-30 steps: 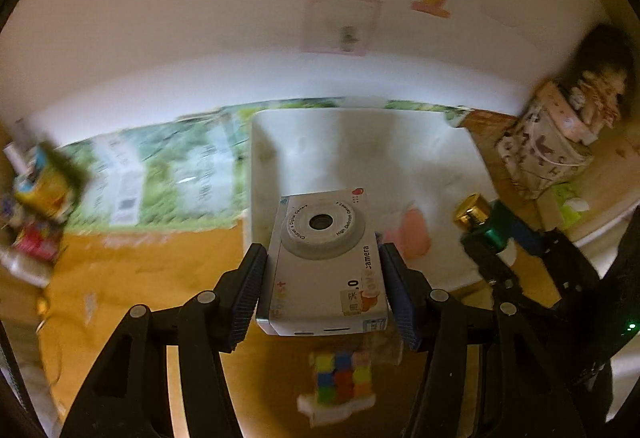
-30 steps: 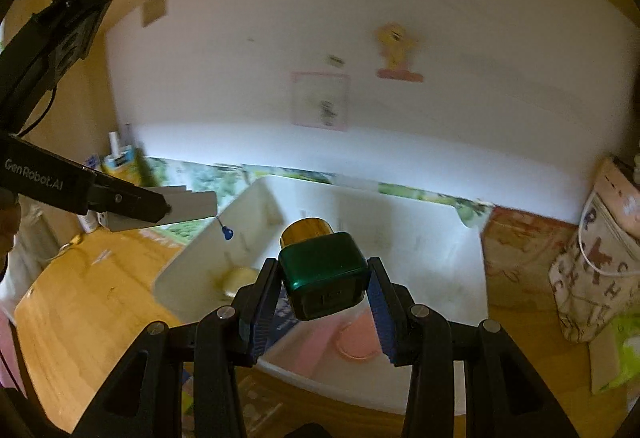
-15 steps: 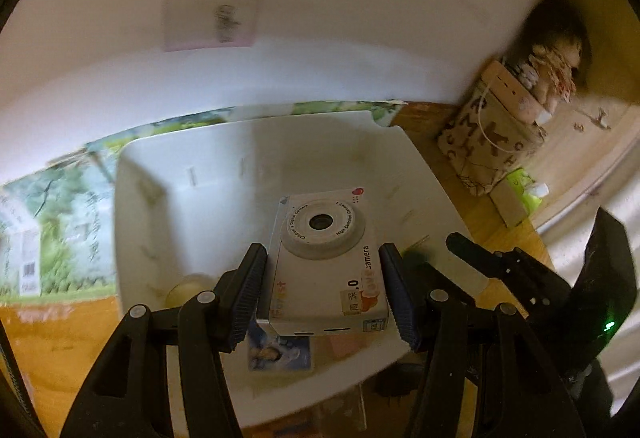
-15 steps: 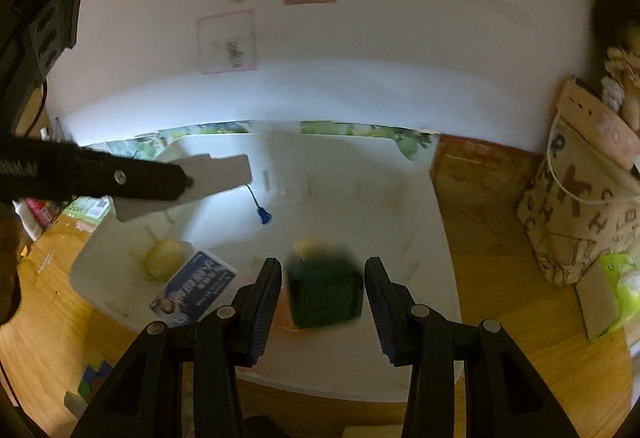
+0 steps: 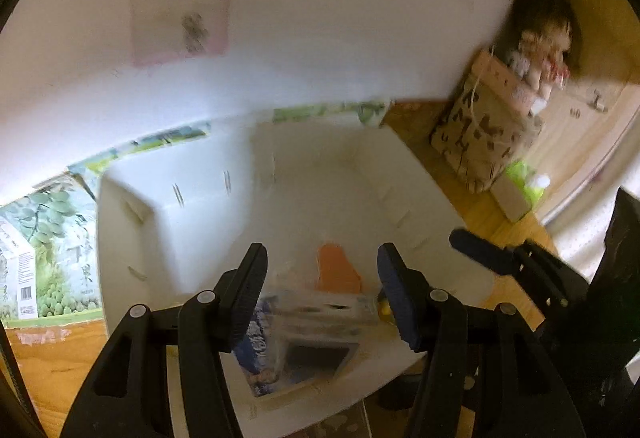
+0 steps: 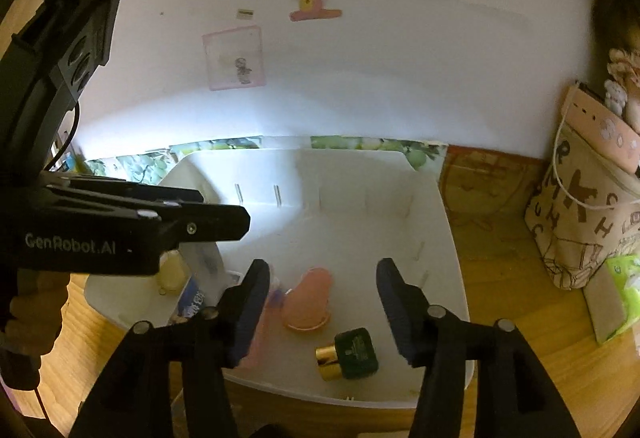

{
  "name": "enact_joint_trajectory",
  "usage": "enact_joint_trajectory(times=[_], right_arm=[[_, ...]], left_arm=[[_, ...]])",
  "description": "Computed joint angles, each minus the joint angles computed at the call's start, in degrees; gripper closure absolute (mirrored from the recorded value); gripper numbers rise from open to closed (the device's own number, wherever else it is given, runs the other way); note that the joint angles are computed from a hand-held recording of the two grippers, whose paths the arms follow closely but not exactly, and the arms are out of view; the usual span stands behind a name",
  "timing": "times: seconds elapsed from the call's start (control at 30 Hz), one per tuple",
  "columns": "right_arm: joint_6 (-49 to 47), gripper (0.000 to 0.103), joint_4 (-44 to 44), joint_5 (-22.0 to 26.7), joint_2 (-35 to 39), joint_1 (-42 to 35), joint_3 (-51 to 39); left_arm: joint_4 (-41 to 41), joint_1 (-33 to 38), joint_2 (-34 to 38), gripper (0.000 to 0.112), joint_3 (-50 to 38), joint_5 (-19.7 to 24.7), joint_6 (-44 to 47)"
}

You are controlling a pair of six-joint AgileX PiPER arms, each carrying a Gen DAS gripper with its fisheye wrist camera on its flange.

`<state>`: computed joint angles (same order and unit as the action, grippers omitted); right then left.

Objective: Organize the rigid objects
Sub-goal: 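Open right tool dropping the green bottle while left tool releases the white toy, then withdraw both tools from the bin toward the remaining desk items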

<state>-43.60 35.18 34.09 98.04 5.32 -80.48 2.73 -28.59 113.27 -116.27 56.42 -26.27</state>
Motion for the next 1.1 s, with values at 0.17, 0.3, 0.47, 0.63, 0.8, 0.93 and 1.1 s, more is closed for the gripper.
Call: enact_joint_trajectory(times=[0.17,0.3,0.47,0.63,0.8,0.93,1.1], right_arm=[[2.6,0.035,-2.3,0.4,-1.2,0.8,-0.6],[5.3,0.026,-4.9,0.8,-3.6,1.4,-0.4],[6.6,0.023,-6.3,0.3,-7.6,1.3,1.4],[10.8,0.023,-11.3,-0.3,-11.8,1.8,3.3],[12.9,0.023,-12.9,1.5,-15.8,1.4,4.0],[12.6,0.022,-13.1,2.9,-19.1,0.9,5.1],[10.5,0.022,-10.9,4.5,-22.9,-0.7,7.3]], left_arm=[[2.8,-0.2,-3.4,0.045,3.0,-1.7,-2.3],[5.8,-1.0,-6.4,0.039,5.2,-2.1,-4.8],[10.4,-2.4,-10.1,0.037,8.0,-2.6,-8.5],[14.5,-4.1,-13.7,0.037,10.3,-2.1,-12.5],[19.0,-6.9,-18.6,0.037,13.8,-1.0,-16.9],[23.1,-9.3,-22.6,0.034,17.2,-0.3,-21.5],[27.3,-11.9,-26.4,0.033,20.9,0.4,-27.1]])
